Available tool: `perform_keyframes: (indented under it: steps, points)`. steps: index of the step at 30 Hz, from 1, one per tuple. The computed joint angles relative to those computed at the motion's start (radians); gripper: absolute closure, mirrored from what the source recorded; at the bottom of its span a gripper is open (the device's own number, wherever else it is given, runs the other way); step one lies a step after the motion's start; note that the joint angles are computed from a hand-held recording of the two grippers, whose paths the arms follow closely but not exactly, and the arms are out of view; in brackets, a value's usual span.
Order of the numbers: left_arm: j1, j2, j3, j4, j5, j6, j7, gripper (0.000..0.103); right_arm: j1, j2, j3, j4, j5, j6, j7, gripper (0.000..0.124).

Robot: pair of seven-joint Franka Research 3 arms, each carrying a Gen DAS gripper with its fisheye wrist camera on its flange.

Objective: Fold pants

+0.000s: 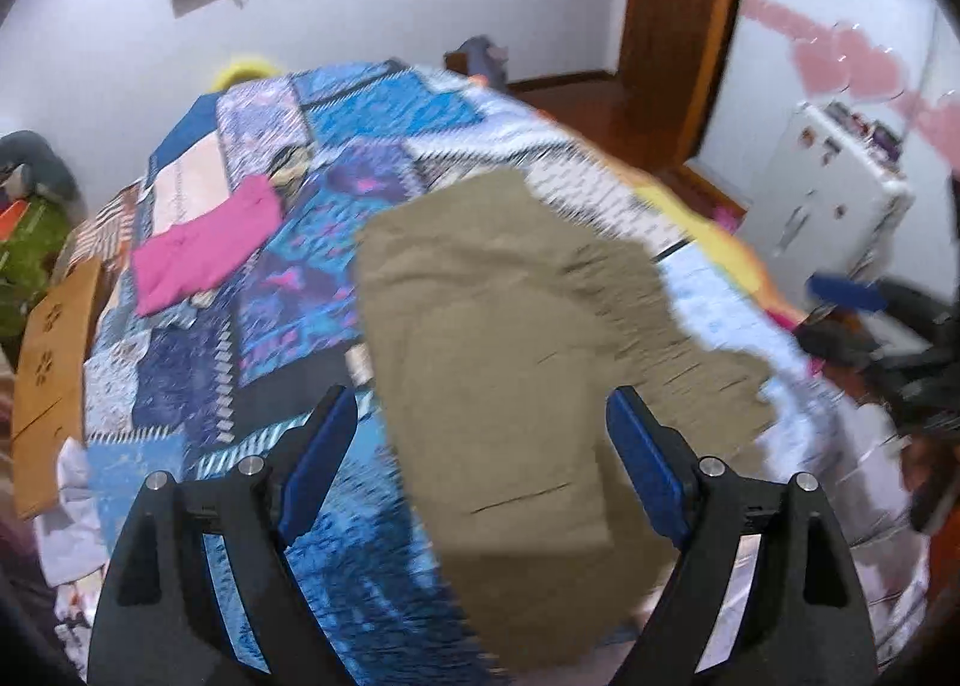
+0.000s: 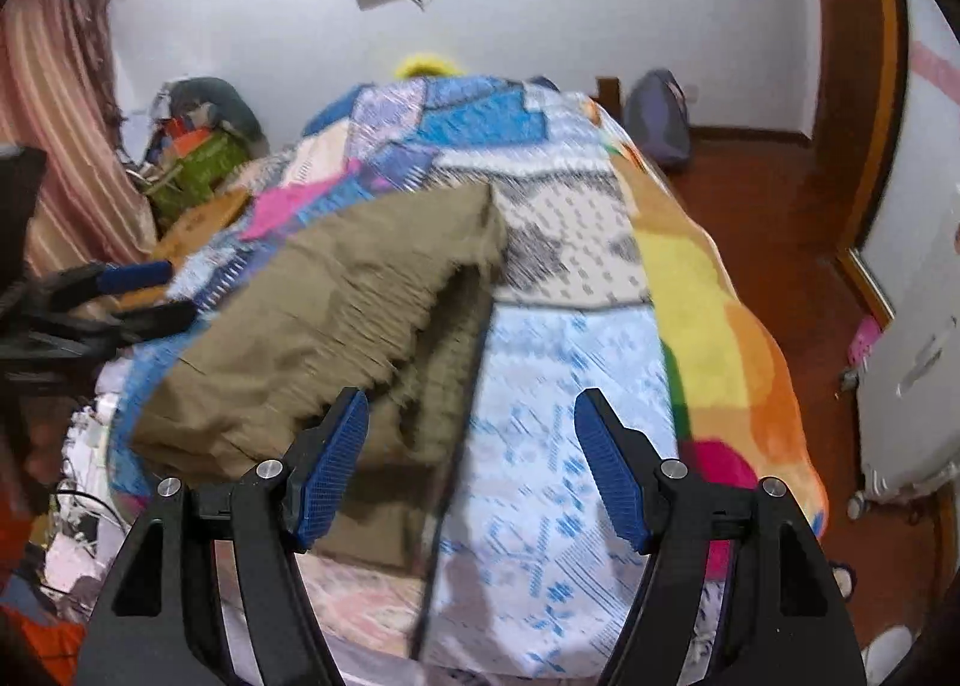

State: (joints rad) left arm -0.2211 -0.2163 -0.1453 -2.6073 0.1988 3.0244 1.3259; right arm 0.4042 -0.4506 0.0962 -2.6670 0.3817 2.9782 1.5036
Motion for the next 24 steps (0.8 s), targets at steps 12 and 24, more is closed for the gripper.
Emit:
perform_keyframes:
  steps: [12, 24]
  points:
    - [-0.104, 0.013, 0.109, -0.099, -0.159, 0.035, 0.184, 0.015, 0.153, 0.152, -0.071, 0.029, 0.184, 0.009, -0.128, 0.055]
    - [0.026, 0.081, 0.072, 0.036, -0.107, 0.035, 0.181, 0.015, 0.129, 0.126, -0.035, -0.008, 0.267, 0.041, -0.183, 0.053]
